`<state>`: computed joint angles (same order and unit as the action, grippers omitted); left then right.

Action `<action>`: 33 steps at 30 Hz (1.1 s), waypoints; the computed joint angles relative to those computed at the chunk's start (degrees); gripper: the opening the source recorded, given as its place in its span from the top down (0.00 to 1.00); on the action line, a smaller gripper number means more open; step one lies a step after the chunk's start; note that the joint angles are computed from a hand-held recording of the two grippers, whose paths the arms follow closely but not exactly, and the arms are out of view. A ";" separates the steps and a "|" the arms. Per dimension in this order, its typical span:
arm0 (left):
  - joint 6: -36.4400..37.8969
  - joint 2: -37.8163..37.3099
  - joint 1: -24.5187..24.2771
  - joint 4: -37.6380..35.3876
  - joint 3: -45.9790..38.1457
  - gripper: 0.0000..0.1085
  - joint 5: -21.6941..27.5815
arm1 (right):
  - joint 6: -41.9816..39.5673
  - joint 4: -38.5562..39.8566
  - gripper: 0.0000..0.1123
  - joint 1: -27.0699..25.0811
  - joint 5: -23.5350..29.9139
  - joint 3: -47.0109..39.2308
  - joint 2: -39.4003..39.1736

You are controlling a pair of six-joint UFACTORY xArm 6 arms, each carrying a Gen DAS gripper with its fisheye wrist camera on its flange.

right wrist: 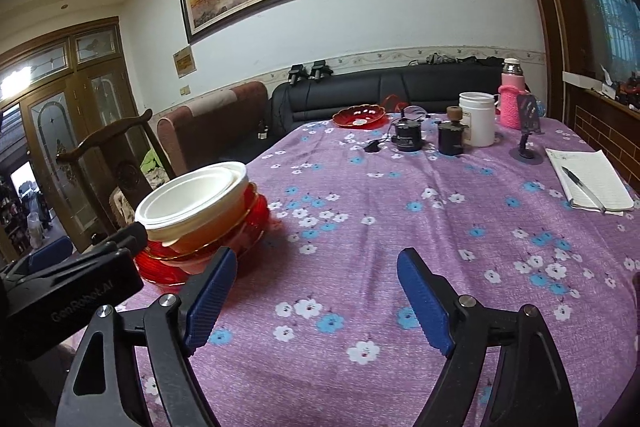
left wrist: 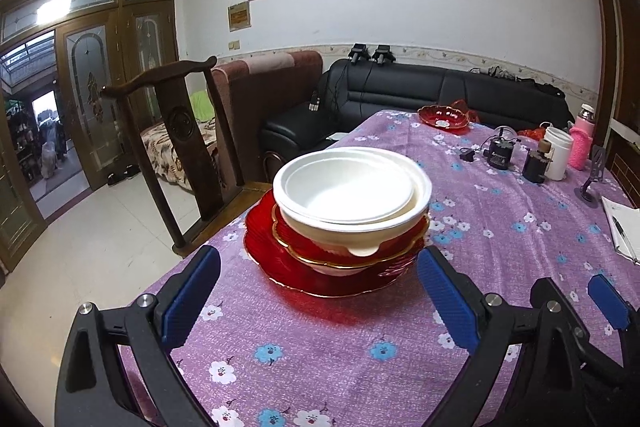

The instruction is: Organize plates and bowls

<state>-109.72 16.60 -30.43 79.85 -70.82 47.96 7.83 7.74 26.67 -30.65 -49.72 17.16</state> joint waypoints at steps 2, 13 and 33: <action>-0.07 0.25 -0.42 0.33 -0.30 0.09 0.77 | -0.56 0.60 0.23 0.13 -0.27 0.18 0.06; 0.53 0.92 0.16 -0.89 -0.40 0.09 0.24 | -1.10 1.09 0.22 0.10 1.27 -1.22 1.49; 0.23 2.34 2.67 -1.34 -0.31 0.09 -3.51 | -6.65 5.58 0.21 2.78 4.65 -3.79 3.44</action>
<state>-109.49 18.94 -27.76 78.51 -71.13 44.45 1.18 13.32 29.45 -25.99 -53.51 20.60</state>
